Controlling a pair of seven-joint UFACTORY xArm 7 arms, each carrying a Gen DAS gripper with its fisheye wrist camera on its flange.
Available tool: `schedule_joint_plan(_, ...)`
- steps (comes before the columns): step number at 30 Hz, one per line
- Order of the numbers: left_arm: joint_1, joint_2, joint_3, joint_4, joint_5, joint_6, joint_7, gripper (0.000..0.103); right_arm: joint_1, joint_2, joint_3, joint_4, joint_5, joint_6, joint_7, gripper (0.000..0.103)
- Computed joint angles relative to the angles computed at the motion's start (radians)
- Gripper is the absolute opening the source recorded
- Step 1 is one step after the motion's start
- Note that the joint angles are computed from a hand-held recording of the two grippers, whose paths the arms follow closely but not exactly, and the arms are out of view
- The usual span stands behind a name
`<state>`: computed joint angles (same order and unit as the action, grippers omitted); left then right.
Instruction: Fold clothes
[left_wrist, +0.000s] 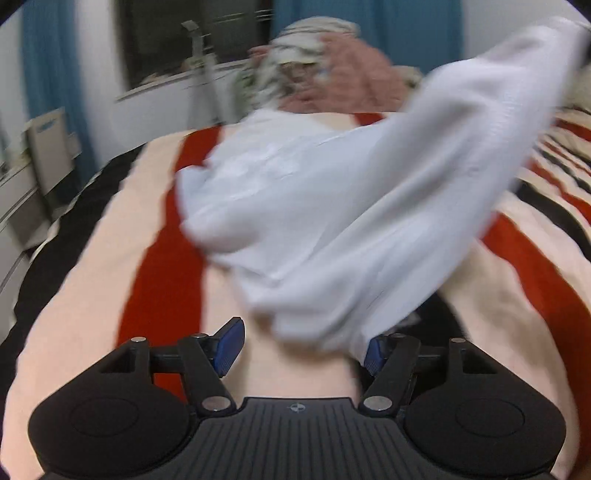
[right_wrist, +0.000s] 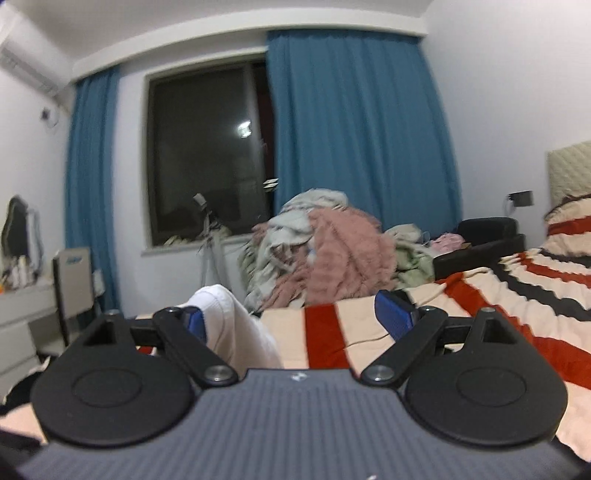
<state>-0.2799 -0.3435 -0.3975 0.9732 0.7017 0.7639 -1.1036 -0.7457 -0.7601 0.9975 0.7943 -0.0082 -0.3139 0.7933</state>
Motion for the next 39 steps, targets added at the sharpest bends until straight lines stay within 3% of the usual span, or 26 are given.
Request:
schedule_joint_plan(3, 0.06, -0.081, -0.005, -0.051, 0.049, -0.053, -0.187, 0.073, -0.052, -0.045, 0.025, -0.006, 0.031, 0.036, 0.041, 0.09)
schedule_joint_plan(6, 0.15, -0.183, -0.031, -0.112, 0.111, -0.142, -0.369, 0.074, -0.062, -0.007, 0.03, 0.01, -0.01, 0.09, 0.053, 0.09)
schedule_joint_plan(8, 0.207, -0.218, -0.058, -0.124, 0.142, -0.188, -0.43, 0.077, -0.066, 0.017, 0.043, 0.022, -0.042, 0.113, 0.057, 0.09)
schedule_joint_plan(11, 0.219, -0.192, -0.071, -0.097, 0.108, -0.181, -0.358, 0.078, -0.042, 0.048, 0.037, 0.03, -0.085, 0.126, 0.055, 0.09)
schedule_joint_plan(18, 0.101, -0.055, -0.004, -0.05, -0.048, -0.201, -0.018, 0.08, 0.06, 0.043, -0.027, 0.012, -0.125, 0.118, 0.016, 0.09)
schedule_joint_plan(22, 0.075, 0.016, -0.038, -0.022, -0.004, -0.131, 0.06, 0.081, 0.074, 0.032, -0.034, 0.013, -0.136, 0.137, -0.002, 0.09)
schedule_joint_plan(25, 0.08, 0.042, -0.068, 0.008, 0.093, -0.012, -0.02, 0.081, 0.072, 0.02, -0.035, 0.01, -0.136, 0.139, -0.001, 0.09)
schedule_joint_plan(27, 0.084, 0.015, -0.061, 0.001, 0.124, 0.041, -0.131, 0.081, 0.048, 0.001, -0.024, 0.012, -0.136, 0.154, 0.004, 0.09)
schedule_joint_plan(30, 0.106, -0.077, -0.039, -0.053, 0.173, 0.026, -0.363, 0.082, 0.021, 0.001, -0.009, 0.016, -0.144, 0.169, 0.014, 0.09)
schedule_joint_plan(32, 0.131, -0.138, -0.036, -0.091, 0.199, -0.01, -0.463, 0.082, -0.003, 0.018, 0.02, 0.027, -0.17, 0.183, 0.001, 0.09)
schedule_joint_plan(35, 0.163, -0.178, -0.079, -0.098, 0.216, 0.036, -0.506, 0.082, -0.026, 0.078, 0.076, 0.064, -0.231, 0.263, -0.042, 0.09)
schedule_joint_plan(39, 0.163, -0.203, -0.08, -0.106, 0.175, 0.041, -0.507, 0.083, -0.028, 0.192, 0.14, 0.125, -0.305, 0.432, -0.07, 0.09)
